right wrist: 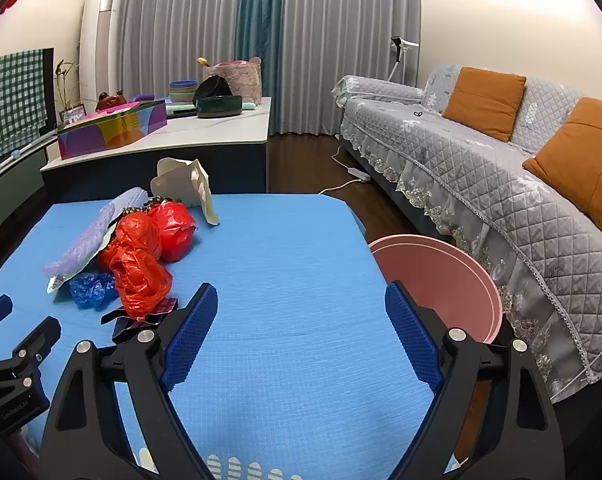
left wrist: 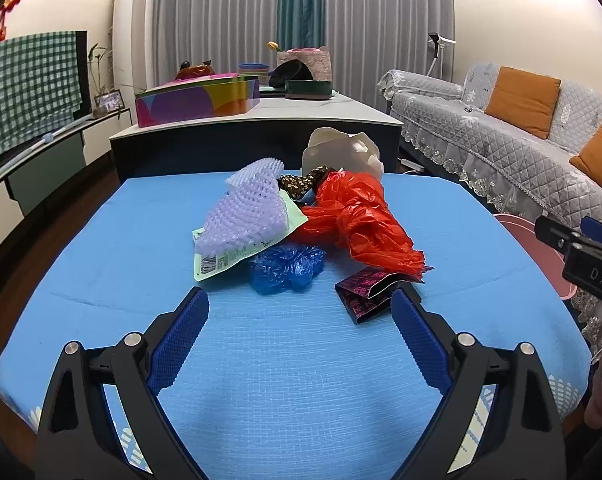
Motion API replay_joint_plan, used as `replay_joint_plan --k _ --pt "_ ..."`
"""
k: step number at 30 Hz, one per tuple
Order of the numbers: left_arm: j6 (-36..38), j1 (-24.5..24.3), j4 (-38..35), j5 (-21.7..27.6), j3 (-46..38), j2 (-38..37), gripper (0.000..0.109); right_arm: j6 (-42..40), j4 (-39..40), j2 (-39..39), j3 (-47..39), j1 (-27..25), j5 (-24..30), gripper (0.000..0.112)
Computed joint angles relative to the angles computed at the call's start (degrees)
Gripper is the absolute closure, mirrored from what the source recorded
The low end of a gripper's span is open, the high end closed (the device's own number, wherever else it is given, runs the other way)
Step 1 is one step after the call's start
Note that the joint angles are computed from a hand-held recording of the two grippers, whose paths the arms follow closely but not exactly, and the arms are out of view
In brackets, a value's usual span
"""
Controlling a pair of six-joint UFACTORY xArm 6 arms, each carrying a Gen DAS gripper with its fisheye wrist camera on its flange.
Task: Collect trash
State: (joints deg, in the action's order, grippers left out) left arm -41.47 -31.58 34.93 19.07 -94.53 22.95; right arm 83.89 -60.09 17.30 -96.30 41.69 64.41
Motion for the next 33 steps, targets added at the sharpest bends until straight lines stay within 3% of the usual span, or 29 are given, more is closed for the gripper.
replay_joint_plan --k 33 --pt "0.78 0.54 -1.58 -0.98 0.50 -0.74 0.019 -1.52 0.24 0.79 -1.19 0.36 -0.89 0.028"
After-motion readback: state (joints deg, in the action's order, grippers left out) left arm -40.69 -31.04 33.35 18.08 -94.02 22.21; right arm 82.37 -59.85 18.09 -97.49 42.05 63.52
